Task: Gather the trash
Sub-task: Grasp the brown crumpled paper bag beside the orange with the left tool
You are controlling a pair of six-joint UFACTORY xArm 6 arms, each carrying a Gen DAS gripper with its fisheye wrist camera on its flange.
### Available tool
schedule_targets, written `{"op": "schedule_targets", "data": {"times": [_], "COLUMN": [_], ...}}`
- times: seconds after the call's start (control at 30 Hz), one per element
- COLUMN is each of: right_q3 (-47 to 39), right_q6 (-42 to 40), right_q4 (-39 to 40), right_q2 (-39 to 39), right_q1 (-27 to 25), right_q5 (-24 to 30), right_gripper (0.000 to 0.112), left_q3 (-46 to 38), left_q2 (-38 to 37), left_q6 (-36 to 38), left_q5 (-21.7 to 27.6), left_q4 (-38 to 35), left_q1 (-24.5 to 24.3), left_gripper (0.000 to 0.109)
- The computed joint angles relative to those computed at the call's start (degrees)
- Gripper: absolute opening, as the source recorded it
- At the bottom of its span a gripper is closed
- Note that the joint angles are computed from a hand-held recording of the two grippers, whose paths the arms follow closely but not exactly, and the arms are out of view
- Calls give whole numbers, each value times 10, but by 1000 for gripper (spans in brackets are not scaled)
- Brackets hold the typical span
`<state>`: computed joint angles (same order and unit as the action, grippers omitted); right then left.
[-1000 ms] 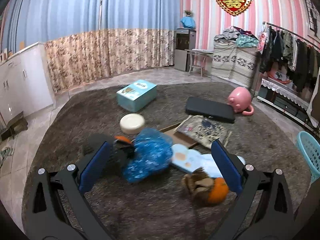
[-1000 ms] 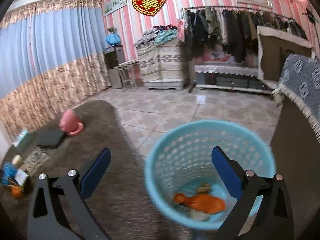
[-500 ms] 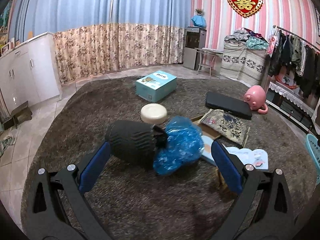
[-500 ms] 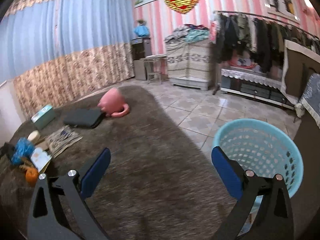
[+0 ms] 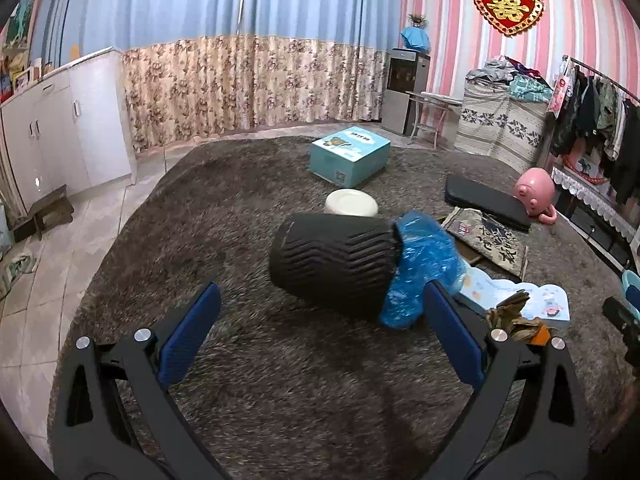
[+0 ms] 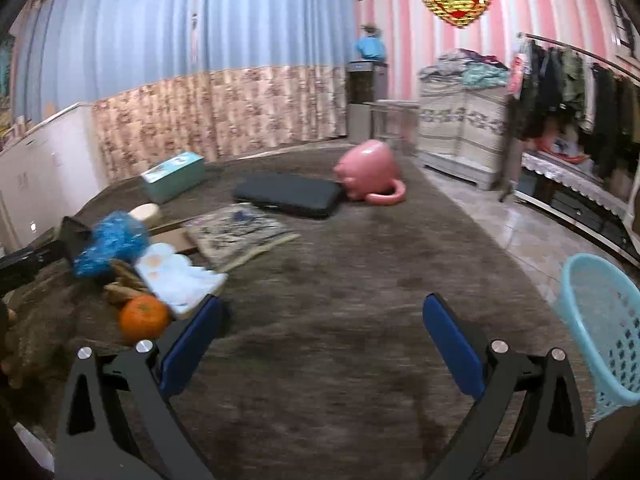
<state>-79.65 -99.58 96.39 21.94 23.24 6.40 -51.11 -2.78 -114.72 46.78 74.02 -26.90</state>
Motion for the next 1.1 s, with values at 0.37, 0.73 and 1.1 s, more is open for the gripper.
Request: {"op": "schedule_targets", "data": {"times": [0.37, 0.73, 1.1], "right_q3": [2, 6, 12], "right_q6": [-11, 68, 76], "right_q4": [12, -22, -24], "right_q2": [6, 8, 6], "right_q1": [-14, -59, -58], "right_q5": [-41, -27, -24], "right_gripper": [99, 99, 99], "left_q3": [-63, -131, -166], "left_q2": [66, 141, 167], "left_q6": [20, 65, 127], "left_q5": [-84, -183, -178], "left_q4": [23, -5, -11], "left_q1": [-22, 1, -14], "left_gripper": [97, 70, 35]}}
